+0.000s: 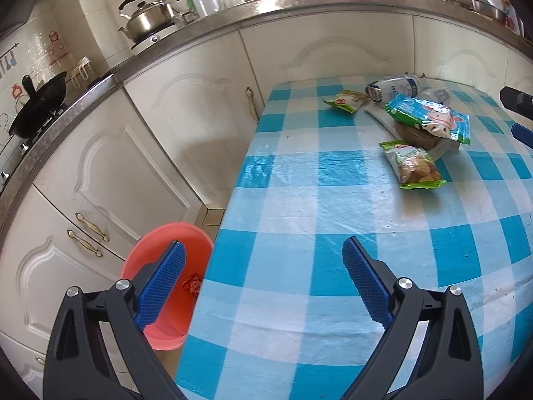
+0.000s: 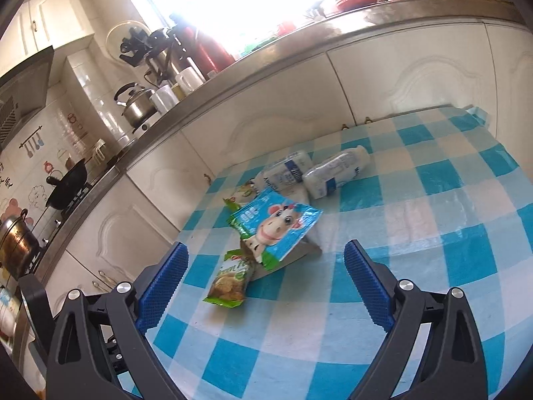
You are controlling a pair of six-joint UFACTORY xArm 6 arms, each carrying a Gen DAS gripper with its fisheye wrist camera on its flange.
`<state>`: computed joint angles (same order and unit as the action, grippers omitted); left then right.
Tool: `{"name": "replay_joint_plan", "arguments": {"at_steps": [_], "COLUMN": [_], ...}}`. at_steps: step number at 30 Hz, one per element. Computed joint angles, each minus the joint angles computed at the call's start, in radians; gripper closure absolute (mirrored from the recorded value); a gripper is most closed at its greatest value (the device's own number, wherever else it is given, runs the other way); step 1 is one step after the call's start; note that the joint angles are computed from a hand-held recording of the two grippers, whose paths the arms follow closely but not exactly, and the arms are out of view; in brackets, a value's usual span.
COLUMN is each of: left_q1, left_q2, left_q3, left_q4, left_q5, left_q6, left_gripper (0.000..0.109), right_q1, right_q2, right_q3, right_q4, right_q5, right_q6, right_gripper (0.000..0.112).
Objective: Collect trash
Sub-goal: 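Move both tools back toward the remaining trash on the table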
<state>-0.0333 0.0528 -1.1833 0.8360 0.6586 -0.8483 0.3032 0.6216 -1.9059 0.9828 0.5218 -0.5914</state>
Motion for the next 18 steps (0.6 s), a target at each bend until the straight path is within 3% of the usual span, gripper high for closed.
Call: {"name": "replay_joint_plan", "arguments": {"at_steps": [5,7,13,18], "left_q1": [-0.014,-0.009,0.013,0.023], "left_q2": [0.021,0.023,0.080,0.261], "left_q3": [-0.028,-0.032,-0.112,-0.371], "left_q4": [-0.036,-0.106,-0.517,-0.789], "left_q5": [-0.018,-0.058,-0.190,-0.172], "left_q6": [0.036,0.086,0.333,0.460], "left_gripper": [0.013,0.013,0.013,0.013], "right_q1": [-0.035,-0.051,-0.095,-0.126], "right_q2": [0.035,0.052,0.125,0.171], "right_q3": [-0.032,-0.052,-0.146,-0.209], "right_q4": [-0.006,-0.007,-0.052,-0.043], "right_q5": [0.003,0.014,0.057,0.095], "right_q6": [0.052,0.074,0.153,0.197], "right_gripper": [0.018,0.018,0.018,0.018]}}
